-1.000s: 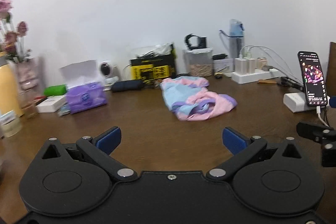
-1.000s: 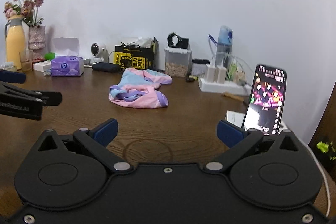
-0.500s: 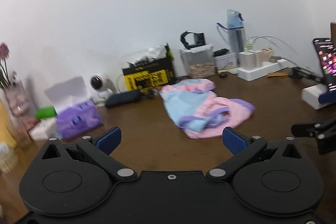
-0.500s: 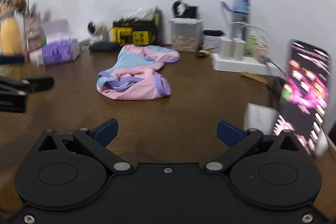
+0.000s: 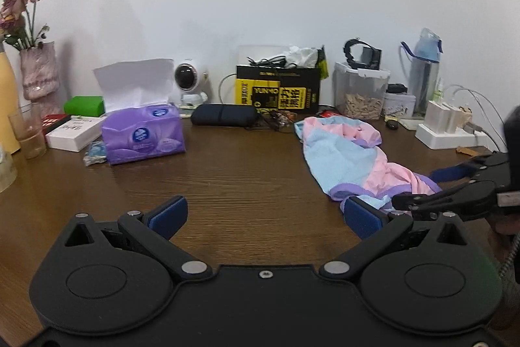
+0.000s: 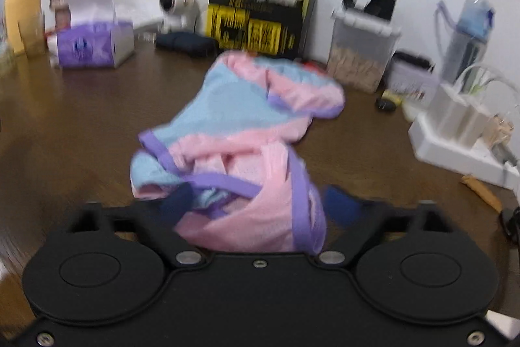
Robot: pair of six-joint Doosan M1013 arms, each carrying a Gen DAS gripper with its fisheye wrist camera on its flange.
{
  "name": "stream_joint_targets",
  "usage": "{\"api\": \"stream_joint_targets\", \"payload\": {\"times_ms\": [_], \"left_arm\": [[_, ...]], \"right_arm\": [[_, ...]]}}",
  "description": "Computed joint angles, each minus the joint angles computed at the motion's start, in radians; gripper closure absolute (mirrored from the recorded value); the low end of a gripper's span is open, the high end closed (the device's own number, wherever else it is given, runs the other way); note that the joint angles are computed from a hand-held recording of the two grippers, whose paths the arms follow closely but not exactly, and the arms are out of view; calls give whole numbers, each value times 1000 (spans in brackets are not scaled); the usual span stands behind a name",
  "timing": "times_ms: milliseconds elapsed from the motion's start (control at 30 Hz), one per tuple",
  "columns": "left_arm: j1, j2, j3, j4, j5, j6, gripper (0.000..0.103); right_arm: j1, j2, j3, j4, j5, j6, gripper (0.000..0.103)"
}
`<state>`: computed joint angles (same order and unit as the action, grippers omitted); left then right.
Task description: Fold clothes
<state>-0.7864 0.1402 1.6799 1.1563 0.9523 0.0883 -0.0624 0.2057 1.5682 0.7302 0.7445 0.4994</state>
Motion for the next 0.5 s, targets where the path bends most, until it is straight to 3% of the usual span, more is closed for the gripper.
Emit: {"api": "stream_joint_targets", "payload": {"times_ms": [100, 233, 333, 400, 433, 500], "left_arm": [[-7, 15, -9, -14, -34, 82, 0], [-34, 35, -19, 7, -49, 144, 0], [-90, 38, -5, 45, -68, 193, 0], [-105, 40, -4, 30, -91, 213, 0], [-124, 31, 3, -12, -156, 271, 0], [-147, 25, 12, -14, -199, 323, 0]], "right_arm": [[-8, -8, 9, 7, 11, 10, 92], [-69, -92, 106, 225, -14, -157, 94], [-186, -204, 214, 452, 92, -266, 94], [-259, -261, 267, 479, 184, -237, 94], [-286, -279, 285, 481, 219, -229, 94], [-350, -312, 317, 436, 296, -165, 93]]}}
